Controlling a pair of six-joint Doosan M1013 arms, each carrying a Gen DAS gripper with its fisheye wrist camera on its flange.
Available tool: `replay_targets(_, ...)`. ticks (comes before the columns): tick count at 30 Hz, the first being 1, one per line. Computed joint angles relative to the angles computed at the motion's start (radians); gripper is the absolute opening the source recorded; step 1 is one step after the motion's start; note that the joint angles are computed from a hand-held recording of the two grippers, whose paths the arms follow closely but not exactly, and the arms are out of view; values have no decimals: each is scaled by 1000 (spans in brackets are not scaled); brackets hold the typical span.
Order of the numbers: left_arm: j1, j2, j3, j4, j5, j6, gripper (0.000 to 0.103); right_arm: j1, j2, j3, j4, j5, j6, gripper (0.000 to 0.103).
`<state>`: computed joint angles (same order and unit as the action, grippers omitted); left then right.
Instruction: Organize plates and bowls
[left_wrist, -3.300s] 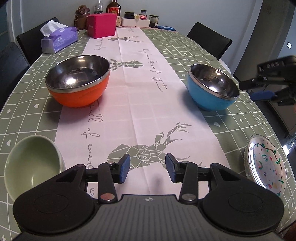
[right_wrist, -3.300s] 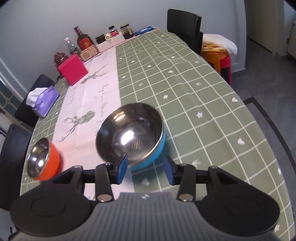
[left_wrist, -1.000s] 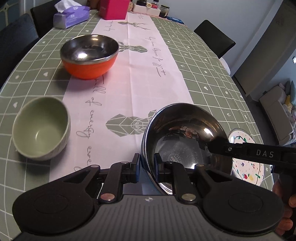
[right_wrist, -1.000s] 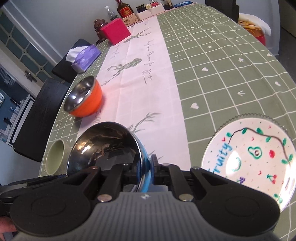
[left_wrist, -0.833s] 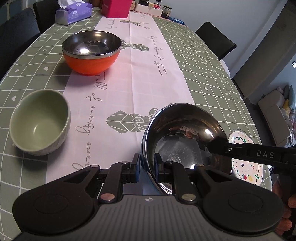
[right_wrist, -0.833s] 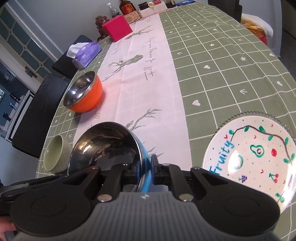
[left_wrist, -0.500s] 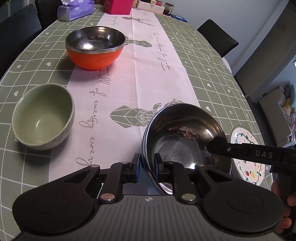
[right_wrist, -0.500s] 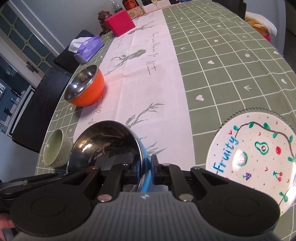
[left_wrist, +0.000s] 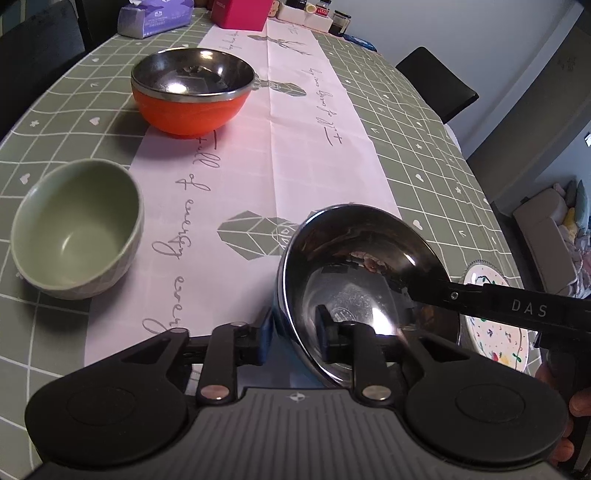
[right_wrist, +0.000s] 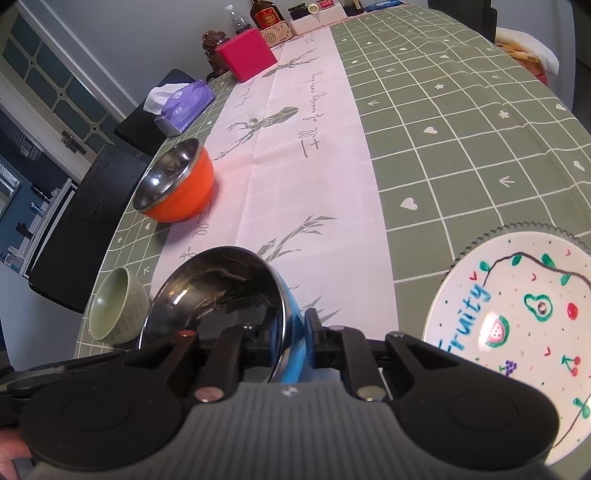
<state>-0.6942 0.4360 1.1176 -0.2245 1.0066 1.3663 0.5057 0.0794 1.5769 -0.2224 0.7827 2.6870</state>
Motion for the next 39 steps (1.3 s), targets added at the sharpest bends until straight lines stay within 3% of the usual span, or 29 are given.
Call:
replay_targets(2,2,-5,8,-15,-17,3,49,4,-2,2,-18,-8,11,19)
replay_targets(5,-2,-20,29,3,-69,9,55,14,-6,2,-69,-8,33,35)
replay_targets(7,-8,-32,44,29,-108,8,59,23,-6,-3,-112,7,41,36)
replay_targets(14,-44,-96,132,187,-343,22,62,53,-20,7,-274,-2,127,43)
replay_targets(17,-49,-109,147,201,-398,44,65,69,-25,9,-356,-1,166,45)
replay_targets(20,-43,-100,123,183,-367,77,65,77,-23,1,-391,5,157,54)
replay_targets(25,-24,-76,66,182,-295,126,65,73,-3,-37,-346,32,74,55)
replay_targets(34,43,-13,-52,110,-195,212,65,37,70,-171,-142,73,-72,55)
replay_targets(39,90,34,-120,53,-151,174,65,20,140,-280,-56,125,-133,55)
